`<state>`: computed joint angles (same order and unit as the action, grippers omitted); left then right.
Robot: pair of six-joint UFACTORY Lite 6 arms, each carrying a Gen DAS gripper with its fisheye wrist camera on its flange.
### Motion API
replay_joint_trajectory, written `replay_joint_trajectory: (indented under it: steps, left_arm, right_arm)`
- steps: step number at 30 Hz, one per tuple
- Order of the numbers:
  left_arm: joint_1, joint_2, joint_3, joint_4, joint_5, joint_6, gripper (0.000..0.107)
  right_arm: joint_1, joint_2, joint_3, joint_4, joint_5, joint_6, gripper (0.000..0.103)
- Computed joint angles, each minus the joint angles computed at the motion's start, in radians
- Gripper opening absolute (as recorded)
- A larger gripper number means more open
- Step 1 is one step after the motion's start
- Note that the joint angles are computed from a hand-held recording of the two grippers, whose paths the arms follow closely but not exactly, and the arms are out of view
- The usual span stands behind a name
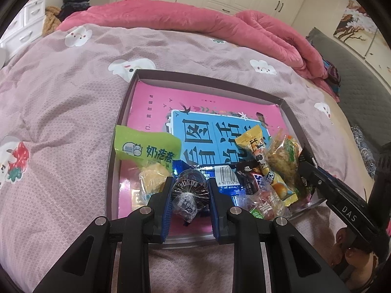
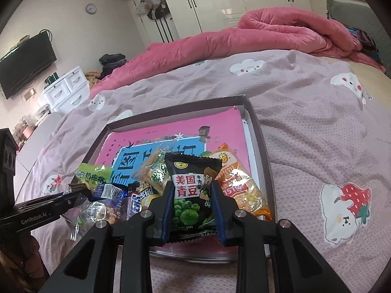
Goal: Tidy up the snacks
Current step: 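Carry the pea bag with the right gripper while the left carries the foil candy into the box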
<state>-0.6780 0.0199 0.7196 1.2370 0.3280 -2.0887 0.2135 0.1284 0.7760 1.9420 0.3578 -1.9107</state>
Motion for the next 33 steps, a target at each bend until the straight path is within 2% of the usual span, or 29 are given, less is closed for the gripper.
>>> replay_joint_trajectory:
  steps: [15,22,33]
  left_arm:
    - [0.012,0.002,0.003,0.0,-0.014,-0.002,0.027]
    - [0.007,0.003,0.008,-0.007,-0.001,0.005,0.027]
    - [0.008,-0.009,0.007,-0.037,0.0,0.035,0.037]
  right_arm:
    - [-0.003,-0.031,-0.03,0.035,-0.006,-0.018,0.031]
    - [-0.007,-0.053,-0.042,0.034,-0.008,-0.02,0.034]
    - [-0.037,-0.095,-0.067,-0.039,0.015,0.052,0.038]
